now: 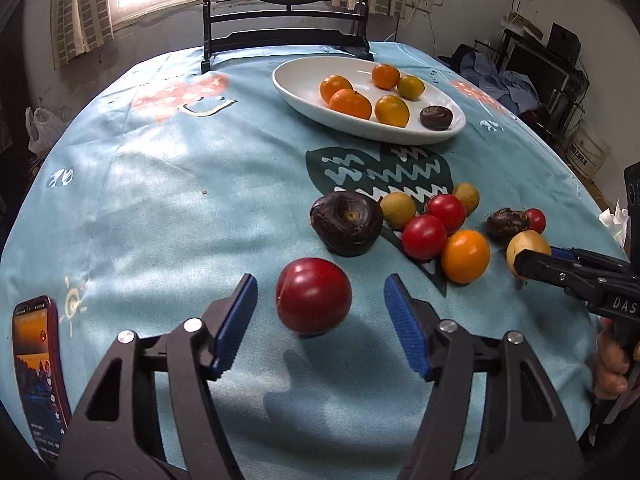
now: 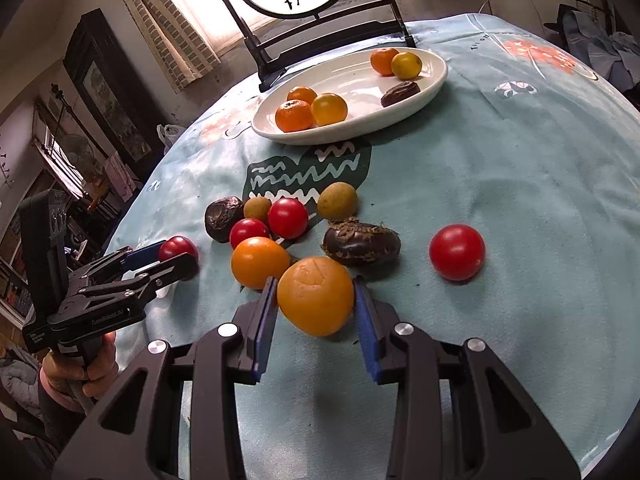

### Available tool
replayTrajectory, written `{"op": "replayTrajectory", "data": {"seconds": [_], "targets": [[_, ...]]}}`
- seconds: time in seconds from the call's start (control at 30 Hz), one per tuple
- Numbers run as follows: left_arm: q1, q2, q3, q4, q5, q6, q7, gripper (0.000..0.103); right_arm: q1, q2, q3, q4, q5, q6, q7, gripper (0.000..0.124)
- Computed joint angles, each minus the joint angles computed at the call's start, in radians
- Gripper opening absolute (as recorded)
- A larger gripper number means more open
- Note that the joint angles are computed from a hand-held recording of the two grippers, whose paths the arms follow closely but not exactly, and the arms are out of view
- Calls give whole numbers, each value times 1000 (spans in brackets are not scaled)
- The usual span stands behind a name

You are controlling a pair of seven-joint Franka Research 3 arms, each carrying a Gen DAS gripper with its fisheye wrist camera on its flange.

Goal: Organize fruits
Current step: 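Grasp the pale orange citrus with the right tool while the left tool grasps a red plum, then carry both fruits onto the white plate and open both tools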

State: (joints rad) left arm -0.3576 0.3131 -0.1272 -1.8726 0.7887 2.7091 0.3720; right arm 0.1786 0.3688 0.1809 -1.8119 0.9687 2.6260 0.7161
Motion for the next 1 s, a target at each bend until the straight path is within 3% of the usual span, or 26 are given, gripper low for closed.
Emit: {"op": "replayTrajectory", "data": {"seconds": [0.17, 0.3, 0.53, 0.73, 0.87, 1.0], "targets": [[20, 29, -28, 31, -97, -40, 102, 49, -4, 1, 1, 3, 4, -11, -3, 37], [8, 25, -12, 27, -101, -47, 87, 40, -7, 2, 2, 4, 13, -20, -10, 37], [9, 16, -6, 10, -101, -22, 69, 39, -11, -1, 3, 3, 35, -23, -26, 37], [33, -7, -6, -19, -118, 109, 46, 39, -23, -26, 18, -13, 119, -18, -144, 38], [27, 25, 11, 56, -114, 160, 56, 39, -28, -20, 17, 42, 192, -23, -200, 38], [13, 124, 20, 240, -138, 119, 120, 39, 3, 60, 2, 191, 137, 44, -177, 38]]}}
